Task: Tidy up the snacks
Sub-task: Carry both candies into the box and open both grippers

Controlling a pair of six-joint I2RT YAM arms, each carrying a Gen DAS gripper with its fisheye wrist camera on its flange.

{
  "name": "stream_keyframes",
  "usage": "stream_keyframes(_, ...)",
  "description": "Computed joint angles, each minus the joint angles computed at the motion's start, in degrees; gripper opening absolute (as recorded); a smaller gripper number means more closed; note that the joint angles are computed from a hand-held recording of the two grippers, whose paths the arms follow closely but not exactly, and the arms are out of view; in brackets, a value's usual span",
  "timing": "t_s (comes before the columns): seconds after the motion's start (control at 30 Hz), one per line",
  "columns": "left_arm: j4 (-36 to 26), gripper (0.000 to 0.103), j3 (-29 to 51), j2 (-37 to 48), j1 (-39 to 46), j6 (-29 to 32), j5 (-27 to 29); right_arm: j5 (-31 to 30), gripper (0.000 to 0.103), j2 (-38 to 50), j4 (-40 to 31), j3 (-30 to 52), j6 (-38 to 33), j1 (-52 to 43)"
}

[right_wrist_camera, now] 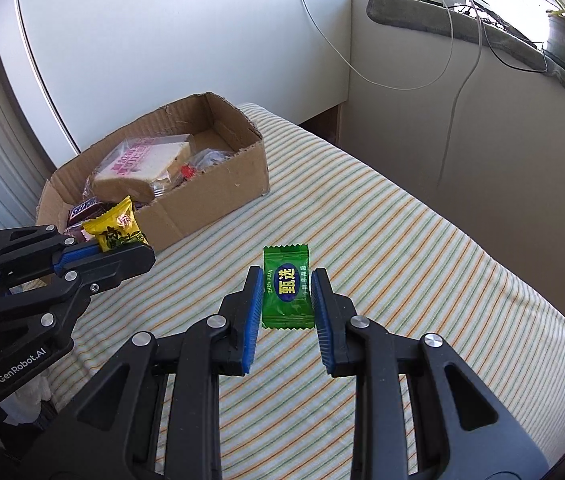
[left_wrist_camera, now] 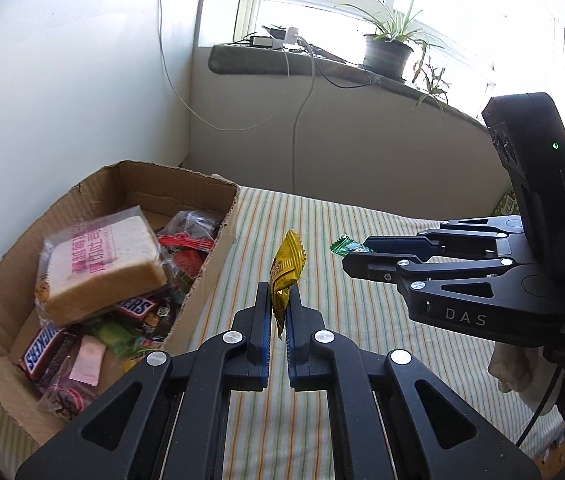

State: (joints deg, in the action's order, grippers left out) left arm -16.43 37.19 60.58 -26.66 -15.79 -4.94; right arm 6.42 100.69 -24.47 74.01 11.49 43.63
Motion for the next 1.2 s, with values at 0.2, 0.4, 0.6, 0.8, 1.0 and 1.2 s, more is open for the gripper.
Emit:
stream_keyframes(0.2, -2.0, 0.005, -1.9, -5.8, 3.4, 1.1, -0.3, 0.8, 0.025, 3.1, -1.7, 6.2, 0.2, 3.9)
stream_keyframes(0.4, -4.9, 0.005, -3.3, -11.3, 10.7, 3.3, 2.2, 1.6, 0.025, 7.6, -3.6, 13.3, 0.2, 7.5)
stream_keyframes(0.6, -8.0, 0.005, -4.2, -15.2, 18.3, 5.8, 5.7, 1.6, 0.025, 12.3, -5.9, 20.4, -0.1, 10.0)
stream_keyframes(0.8, -9.5, 0.005, -4.5, -16.8, 22.1, 7.1, 7.0, 1.2, 0.026, 16.7, -7.8, 26.4, -0.4, 11.7)
stream_keyframes(1.0, -9.6, 0.005, -4.5, -16.8, 24.2, 8.1, 7.9, 1.2, 0.026, 18.7, -9.0, 29.3, -0.8, 12.4)
stream_keyframes(1.2, -9.9, 0.014, -4.5, -16.9, 25.5, 8.6, 7.7, 1.1, 0.026, 19.5, -9.2, 30.5, -0.9, 12.3)
